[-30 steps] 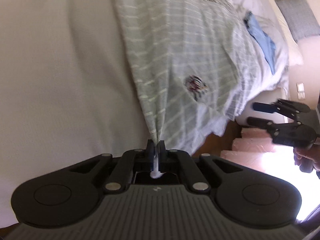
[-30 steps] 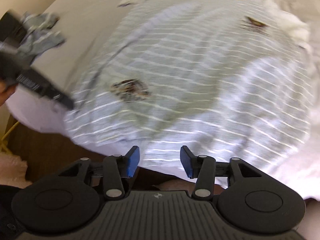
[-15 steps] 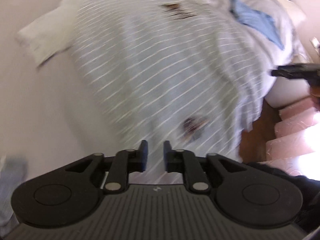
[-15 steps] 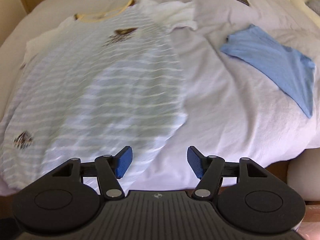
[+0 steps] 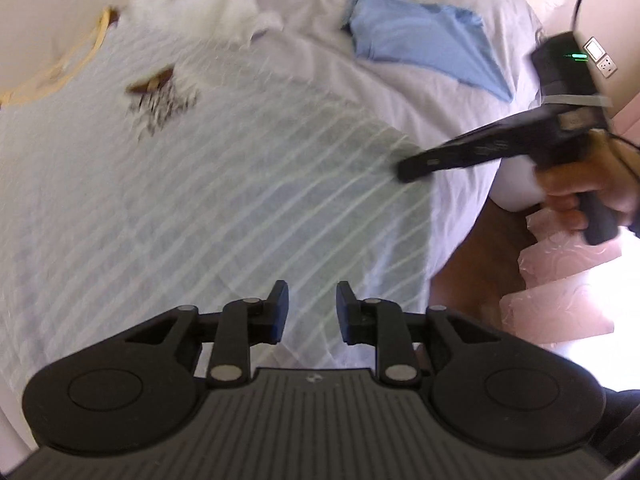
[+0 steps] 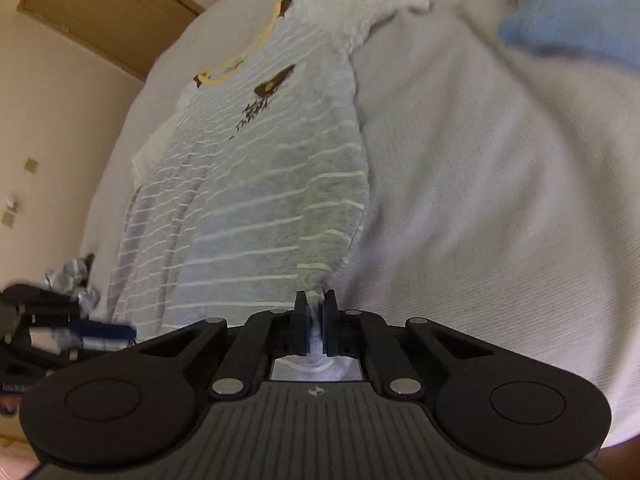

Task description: Fold clothes

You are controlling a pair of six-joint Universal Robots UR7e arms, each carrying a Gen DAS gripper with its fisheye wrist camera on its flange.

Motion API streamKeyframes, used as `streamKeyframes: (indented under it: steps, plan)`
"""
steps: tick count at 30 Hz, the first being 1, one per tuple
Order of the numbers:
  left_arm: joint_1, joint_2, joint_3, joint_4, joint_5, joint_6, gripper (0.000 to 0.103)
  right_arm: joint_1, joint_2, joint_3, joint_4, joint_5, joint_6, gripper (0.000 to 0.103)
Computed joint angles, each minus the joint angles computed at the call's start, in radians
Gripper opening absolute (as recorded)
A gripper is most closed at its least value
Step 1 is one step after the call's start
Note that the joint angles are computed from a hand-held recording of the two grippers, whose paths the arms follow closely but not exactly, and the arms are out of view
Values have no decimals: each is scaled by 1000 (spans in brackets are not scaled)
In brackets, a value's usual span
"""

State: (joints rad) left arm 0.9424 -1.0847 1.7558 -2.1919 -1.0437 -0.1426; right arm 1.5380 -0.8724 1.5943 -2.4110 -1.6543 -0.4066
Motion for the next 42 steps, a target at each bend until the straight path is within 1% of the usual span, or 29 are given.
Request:
streamKeyframes:
  steps: [1,4,5,6,7,8,9,10,11,12,14,16,19,21,22,23,24,25,27,29,30,32,33,34,36,38,39,40,42]
  plan:
    - [0,18,-24,0,4,11,25,15,-21,0,-5,-35,-17,3]
    - [6,71,-89,-9,11,46,26,82,-77,30,-108,-217,-153,3]
    - [10,92,-109,-17,8,57,27,94,-91,39,-134,-253,-167,3]
    - [14,112,-131,-24,6,69,28,93,-104,44,-129,-254,-160,6]
    - [17,134,-151,-36,3,89,31,85,-115,46,-107,-237,-146,11]
    - [21,160,-170,-56,1,125,32,73,-124,51,-88,-215,-132,13]
    - [25,185,-192,-66,-2,161,34,57,-130,58,-71,-186,-117,25]
    - [32,212,-218,-70,-8,206,34,39,-133,66,-58,-156,-100,33]
    - [39,244,-247,-73,-15,260,34,19,-133,74,-52,-126,-79,36]
    - [46,276,-278,-74,-22,314,34,-3,-132,80,-44,-90,-56,36]
    - [55,335,-331,-77,-17,501,34,-45,-126,94,-43,-10,-36,39]
    - [63,386,-378,-82,-10,702,34,-73,-112,107,-52,39,-69,49]
    - [77,430,-425,-65,-27,983,34,-91,-79,98,-55,80,-176,53]
    - [86,458,-458,-35,-20,1123,34,-101,-59,74,-17,118,-210,54]
    - [90,474,-482,-4,-14,1153,35,-105,-46,46,40,139,-214,55]
    - [92,485,-498,16,-5,1167,36,-109,-32,18,98,160,-218,53]
    - [93,493,-509,28,4,1176,37,-110,-16,-17,164,173,-214,27]
    - [93,499,-516,35,11,1177,37,-105,-10,-42,215,167,-201,5]
    - [89,502,-516,32,25,1168,38,-88,-35,-41,243,125,-180,5]
    - [81,497,-498,10,46,1159,38,-63,-86,-13,232,69,-158,4]
    - [78,495,-492,0,57,1147,38,-45,-113,3,229,16,-169,0]
    - [74,486,-482,-6,65,1102,36,-14,-157,34,238,-93,-211,0]
    - [73,480,-480,-1,60,1073,36,-5,-175,48,244,-130,-221,0]
    - [72,474,-478,4,55,1045,36,-7,-188,64,240,-139,-218,2]
    - [68,453,-458,1,50,1000,36,-18,-206,100,194,-139,-212,12]
    - [63,428,-429,-5,54,973,36,-38,-193,111,130,-86,-219,26]
    - [60,414,-413,-8,58,963,36,-50,-182,112,99,-53,-225,45]
    - [58,401,-395,-10,64,955,36,-61,-171,112,69,-21,-231,59]
    - [53,377,-365,-4,79,935,36,-83,-147,111,11,46,-241,59]
